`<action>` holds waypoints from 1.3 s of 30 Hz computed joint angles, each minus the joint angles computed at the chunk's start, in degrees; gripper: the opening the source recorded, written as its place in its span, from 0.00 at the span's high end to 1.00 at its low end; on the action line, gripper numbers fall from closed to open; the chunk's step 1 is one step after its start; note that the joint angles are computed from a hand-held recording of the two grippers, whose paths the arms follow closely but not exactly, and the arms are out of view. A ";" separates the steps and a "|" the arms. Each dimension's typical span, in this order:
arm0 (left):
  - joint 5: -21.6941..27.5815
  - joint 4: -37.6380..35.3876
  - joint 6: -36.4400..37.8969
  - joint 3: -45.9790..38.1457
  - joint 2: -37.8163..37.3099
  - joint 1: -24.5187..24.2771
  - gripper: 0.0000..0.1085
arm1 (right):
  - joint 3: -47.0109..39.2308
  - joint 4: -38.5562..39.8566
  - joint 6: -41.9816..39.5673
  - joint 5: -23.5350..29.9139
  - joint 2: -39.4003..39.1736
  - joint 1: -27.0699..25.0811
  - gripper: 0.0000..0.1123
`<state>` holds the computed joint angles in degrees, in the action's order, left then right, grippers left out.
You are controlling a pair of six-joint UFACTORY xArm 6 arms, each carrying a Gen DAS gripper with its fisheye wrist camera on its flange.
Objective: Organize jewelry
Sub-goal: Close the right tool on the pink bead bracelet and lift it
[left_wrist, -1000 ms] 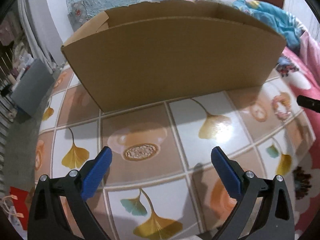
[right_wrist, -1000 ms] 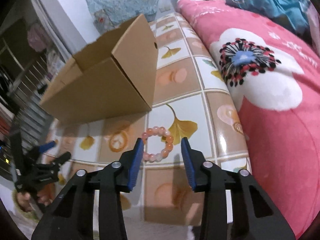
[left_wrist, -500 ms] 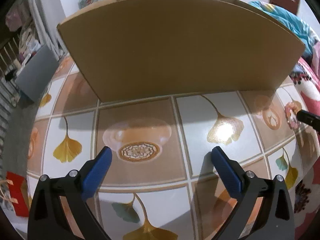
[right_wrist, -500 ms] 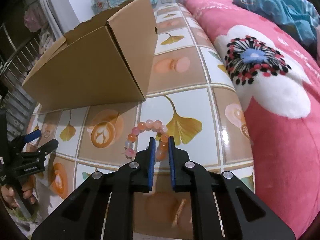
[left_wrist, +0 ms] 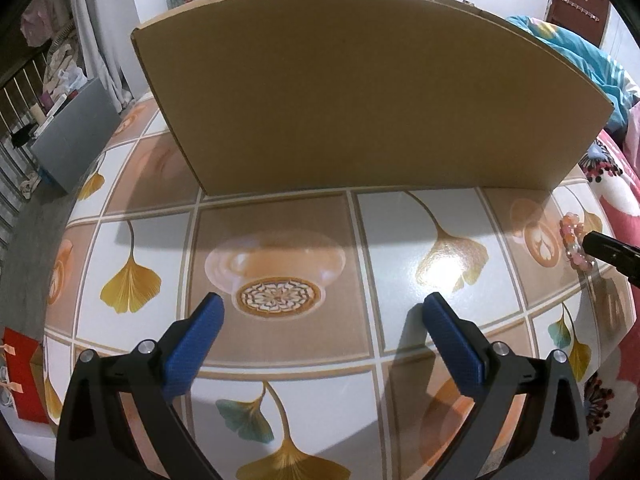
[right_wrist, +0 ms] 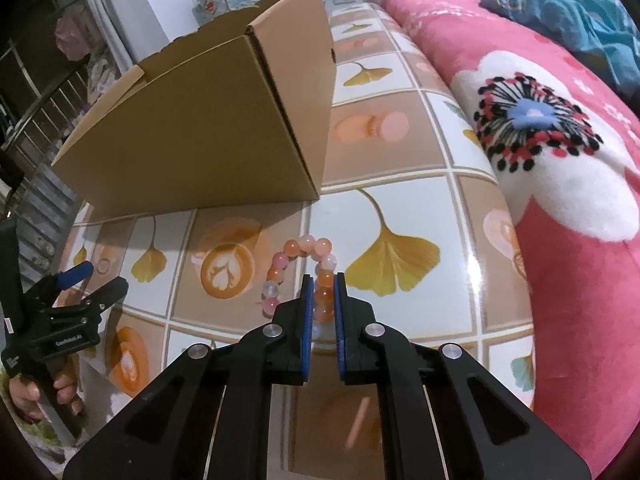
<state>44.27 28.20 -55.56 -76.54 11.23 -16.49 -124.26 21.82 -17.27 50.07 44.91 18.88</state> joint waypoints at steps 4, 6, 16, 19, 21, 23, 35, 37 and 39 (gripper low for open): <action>0.03 0.18 -0.28 0.02 0.04 -0.20 0.10 | -0.73 0.56 -0.54 0.53 0.48 0.39 0.93; 0.02 0.20 -0.24 0.07 -0.05 -0.16 0.10 | -0.79 0.86 -0.80 0.65 0.51 0.64 0.93; -0.15 0.59 -0.56 0.34 -0.19 -0.21 0.10 | -4.05 1.50 -1.44 2.26 2.47 1.82 0.93; -0.17 0.64 -0.58 0.41 -0.22 -0.23 0.10 | -4.60 1.87 -1.92 2.73 2.79 2.18 0.93; -0.20 0.70 -0.64 0.47 -0.25 -0.25 0.10 | -3.99 2.13 -2.37 2.45 2.52 2.57 0.93; -0.17 0.69 -0.64 0.41 -0.21 -0.26 0.10 | -3.43 2.65 -3.03 2.47 2.19 2.85 0.93; -3.31 0.72 2.38 1.68 -0.75 0.36 0.10 | -0.89 7.42 -8.96 4.15 0.46 4.78 0.93; -5.44 -0.85 4.47 2.43 -1.10 0.86 0.10 | -0.91 8.34 -9.93 4.66 0.49 4.72 0.93; -10.31 -2.35 6.02 4.39 -2.11 1.49 0.10 | 0.14 9.21 -10.53 4.57 -0.15 4.57 0.93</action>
